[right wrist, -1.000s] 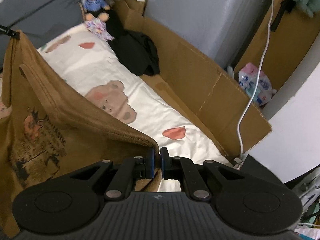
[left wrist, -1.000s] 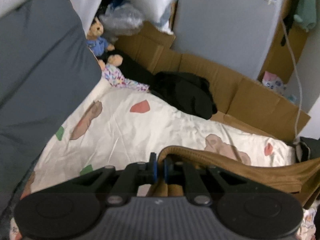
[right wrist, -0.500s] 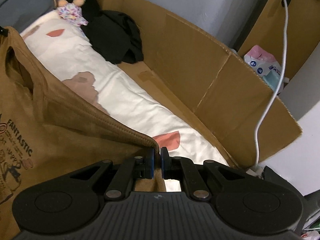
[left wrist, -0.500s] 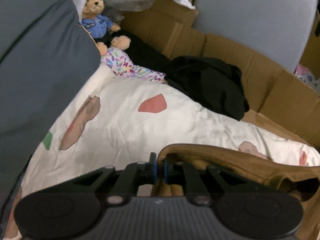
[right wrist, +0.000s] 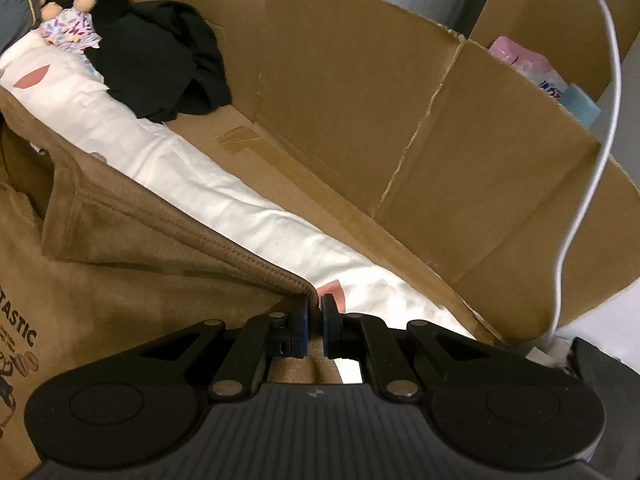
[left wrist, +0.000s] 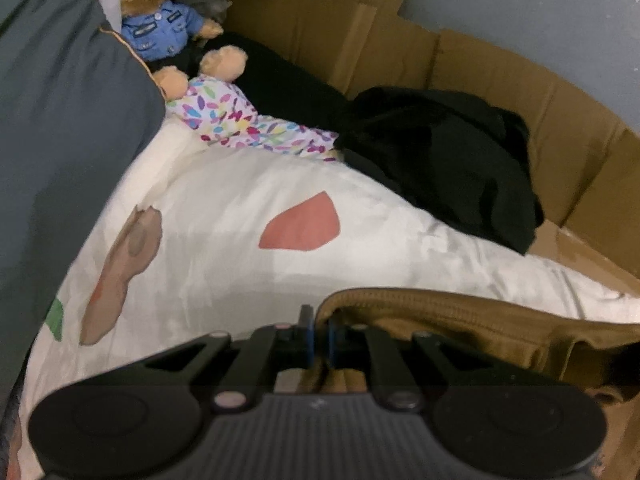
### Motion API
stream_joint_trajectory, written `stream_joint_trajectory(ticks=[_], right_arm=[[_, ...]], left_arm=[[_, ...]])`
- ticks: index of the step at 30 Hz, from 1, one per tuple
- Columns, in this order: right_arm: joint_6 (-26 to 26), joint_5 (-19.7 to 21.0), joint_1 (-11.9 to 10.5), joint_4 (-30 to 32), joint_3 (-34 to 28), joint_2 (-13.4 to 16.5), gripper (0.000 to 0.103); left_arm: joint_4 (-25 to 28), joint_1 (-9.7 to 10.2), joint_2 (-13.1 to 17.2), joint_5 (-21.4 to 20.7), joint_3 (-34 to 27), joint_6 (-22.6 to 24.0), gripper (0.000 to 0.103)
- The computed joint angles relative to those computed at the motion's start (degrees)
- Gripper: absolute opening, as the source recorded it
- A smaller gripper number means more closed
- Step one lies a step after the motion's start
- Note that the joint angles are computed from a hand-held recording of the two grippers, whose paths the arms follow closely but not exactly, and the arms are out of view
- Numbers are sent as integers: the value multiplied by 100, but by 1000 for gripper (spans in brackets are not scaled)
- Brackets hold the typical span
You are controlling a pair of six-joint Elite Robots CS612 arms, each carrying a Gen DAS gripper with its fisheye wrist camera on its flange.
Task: Fold clothes
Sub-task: 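Lay the brown T-shirt down and open both grippers to release it, then raise both open grippers away from the laid-out T-shirt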
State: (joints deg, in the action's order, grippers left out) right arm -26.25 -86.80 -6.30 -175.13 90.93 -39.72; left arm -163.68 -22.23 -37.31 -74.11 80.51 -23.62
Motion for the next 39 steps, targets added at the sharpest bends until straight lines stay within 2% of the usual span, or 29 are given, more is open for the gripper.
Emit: stream_joint_trajectory(ticks=[8,16,21,24,26,27,30,31,32,34,36,39], right_arm=[[101,-59,76,119,-532,384,7],[227,-239,164,308,-1081,803,7],[240,-393,205,231,-1271,939,6],[263,-484,223,477,-1378,996,7],[177,-498,232,529,-1362,995,8],[145,-424,224,438,-1312,975,10],[-45,151,134,269,-1125,826,15],[-173,285,116,210,-1088,795,21],[-277,449,95,182,-1064,766,29],[-406,836,50,224,-1058,720,35],[-487,961,55,250,-1074,708,37],[-591,1184,84,322,-1125,719,37]], left_arm=[[176,68,283,143,-388,-121,7],[320,91,590,340,-866,6,7],[483,88,770,412,-1144,119,7],[701,68,844,458,-1240,201,8],[634,63,844,441,-1205,227,12],[549,62,820,436,-1160,287,14],[376,60,741,397,-1064,686,18],[256,58,708,343,-1018,871,19],[124,58,676,246,-976,1087,24],[-26,24,629,251,-922,1450,33],[-23,-16,611,405,-931,1549,36],[27,-10,594,341,-972,1591,36]])
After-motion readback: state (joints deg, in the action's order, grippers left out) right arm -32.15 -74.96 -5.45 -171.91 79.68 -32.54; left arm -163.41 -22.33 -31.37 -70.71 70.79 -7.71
